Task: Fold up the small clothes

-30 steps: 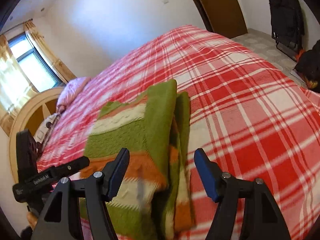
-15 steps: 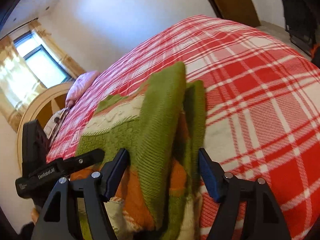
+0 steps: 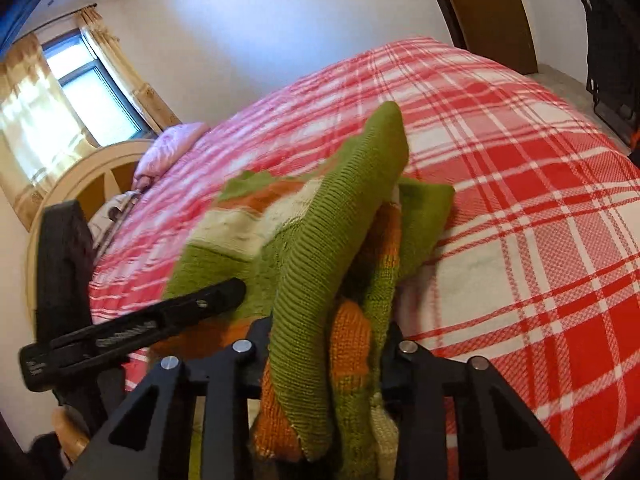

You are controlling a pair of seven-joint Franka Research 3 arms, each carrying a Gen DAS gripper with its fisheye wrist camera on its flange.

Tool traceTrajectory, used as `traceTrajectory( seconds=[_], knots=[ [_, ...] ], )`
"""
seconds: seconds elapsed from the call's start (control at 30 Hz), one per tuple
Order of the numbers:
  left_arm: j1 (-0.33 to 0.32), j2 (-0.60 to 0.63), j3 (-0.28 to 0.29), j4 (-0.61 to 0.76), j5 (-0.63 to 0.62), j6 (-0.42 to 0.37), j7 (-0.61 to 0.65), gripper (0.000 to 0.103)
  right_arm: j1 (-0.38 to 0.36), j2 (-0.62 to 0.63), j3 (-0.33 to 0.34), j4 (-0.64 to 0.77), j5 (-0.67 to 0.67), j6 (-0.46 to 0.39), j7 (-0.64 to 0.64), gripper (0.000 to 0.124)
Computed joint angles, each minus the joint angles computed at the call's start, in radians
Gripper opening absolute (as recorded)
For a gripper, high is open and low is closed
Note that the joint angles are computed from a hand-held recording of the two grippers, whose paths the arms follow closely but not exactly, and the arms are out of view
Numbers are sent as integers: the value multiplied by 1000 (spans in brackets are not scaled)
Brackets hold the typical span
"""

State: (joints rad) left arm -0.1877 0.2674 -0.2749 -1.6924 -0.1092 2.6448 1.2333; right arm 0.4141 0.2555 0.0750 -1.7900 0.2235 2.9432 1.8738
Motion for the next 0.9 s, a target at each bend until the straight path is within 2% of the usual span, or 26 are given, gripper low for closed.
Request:
traceTrajectory(
  seconds=[0.1,0.2,0.3,0.37,0.43,0.47,0.53,0.6,0.63,0.67,0.73,0.8,0.83,0.9],
  knots=[
    [8,-31,1,-16,-12,-26,2,44,-38,-26,69,-20,107,24,-85,33],
    [-4,-69,16,-34,25,-77,-14,43,-66,-65,127,-58,250,3,-183,33],
    [-8,-129,25,-89,49,-116,-7,43,-120,-118,205,-114,570,-31,-403,33],
    [4,-186,25,-149,-19,-126,45,43,-127,-165,217,-164,753,-64,-521,33],
    [7,-242,32,-208,-76,-136,111,43,-109,-194,203,-204,835,-73,-562,34],
    [2,-256,38,-222,-78,-141,126,44,-94,-206,192,-227,834,-61,-556,35],
    [-7,-286,48,-256,-58,-132,140,52,-62,-219,167,-264,758,-19,-477,41],
    [-16,-295,53,-267,-2,-104,115,59,-40,-227,140,-275,784,-14,-449,47],
    [-17,-299,55,-267,43,-97,81,68,-30,-232,128,-279,817,-6,-452,53],
    [-18,-301,58,-267,54,-86,69,73,-19,-238,118,-286,822,19,-437,58],
    [-21,-297,66,-266,26,-48,91,94,0,-242,104,-299,793,96,-394,73],
    [-20,-275,70,-247,18,-30,100,101,5,-230,98,-277,891,120,-483,74],
    [-19,-255,70,-227,-2,-46,113,101,1,-216,94,-258,930,102,-514,74],
    [-15,-197,66,-166,-25,-105,124,101,-5,-181,79,-234,851,44,-443,74]
  ],
)
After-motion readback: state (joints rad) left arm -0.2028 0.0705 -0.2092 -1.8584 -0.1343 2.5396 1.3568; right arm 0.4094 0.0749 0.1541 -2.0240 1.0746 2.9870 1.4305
